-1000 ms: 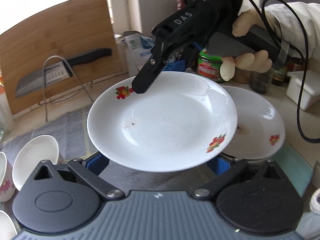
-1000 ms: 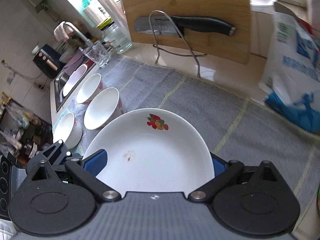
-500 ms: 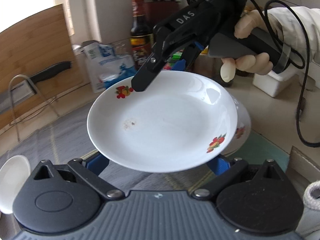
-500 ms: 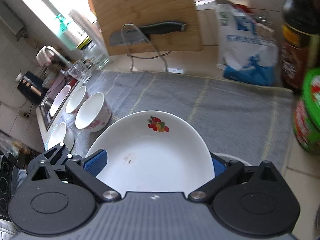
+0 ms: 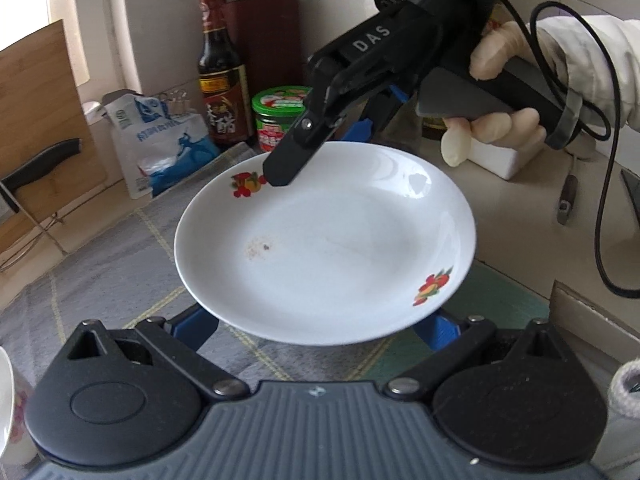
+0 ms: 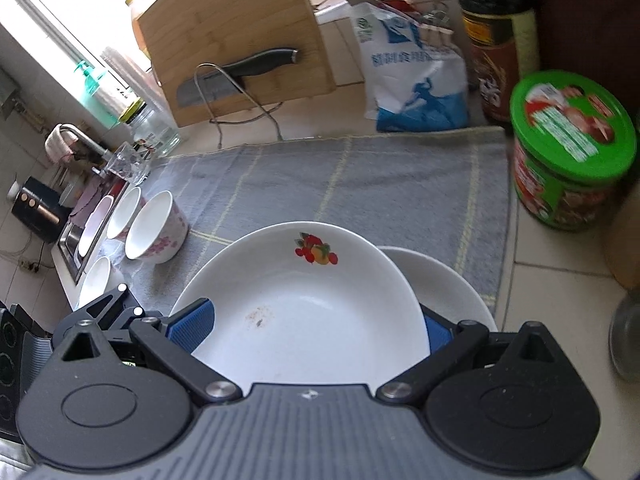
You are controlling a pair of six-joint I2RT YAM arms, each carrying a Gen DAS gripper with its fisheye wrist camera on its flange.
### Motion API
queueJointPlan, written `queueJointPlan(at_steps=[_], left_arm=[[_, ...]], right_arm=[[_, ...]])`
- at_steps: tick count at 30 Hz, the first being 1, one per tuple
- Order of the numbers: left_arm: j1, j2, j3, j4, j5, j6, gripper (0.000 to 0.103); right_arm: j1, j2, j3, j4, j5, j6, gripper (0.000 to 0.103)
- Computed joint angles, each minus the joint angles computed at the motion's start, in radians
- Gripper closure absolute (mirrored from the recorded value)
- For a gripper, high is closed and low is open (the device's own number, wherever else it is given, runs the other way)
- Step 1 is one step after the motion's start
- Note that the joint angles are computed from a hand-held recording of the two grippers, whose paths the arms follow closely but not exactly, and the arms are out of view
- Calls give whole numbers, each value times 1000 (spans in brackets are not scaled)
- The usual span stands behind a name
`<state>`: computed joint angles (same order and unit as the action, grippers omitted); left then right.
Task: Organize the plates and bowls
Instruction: 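Lift the flower-print plate with the right tool toward the plate stack, then lower the flower-print plate onto the plate stack with the right tool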
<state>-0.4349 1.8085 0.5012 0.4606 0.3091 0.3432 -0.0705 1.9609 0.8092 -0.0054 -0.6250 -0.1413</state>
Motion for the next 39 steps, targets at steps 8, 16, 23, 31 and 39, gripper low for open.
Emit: queueJointPlan(at_steps=[8,16,23,31,39], left_arm=[[-35,27,39,-38,-15,1,1],[-57,53,75,-69,-29,-4,1],[-61,66,97,-92,-26,-6,1],[-58,88,121,-109,-9,-10,1],[-51,101,131,-115,12,-3,1]], right_arm=[[-39,36,-17,29,-13,2,0],[-67,63,-20,42,-28,-3,0],[-75,82,-13,41,-27,0,0],[-88,68,-29,45,-14,3,0],[-109,31,-71,65,-2,22,0]])
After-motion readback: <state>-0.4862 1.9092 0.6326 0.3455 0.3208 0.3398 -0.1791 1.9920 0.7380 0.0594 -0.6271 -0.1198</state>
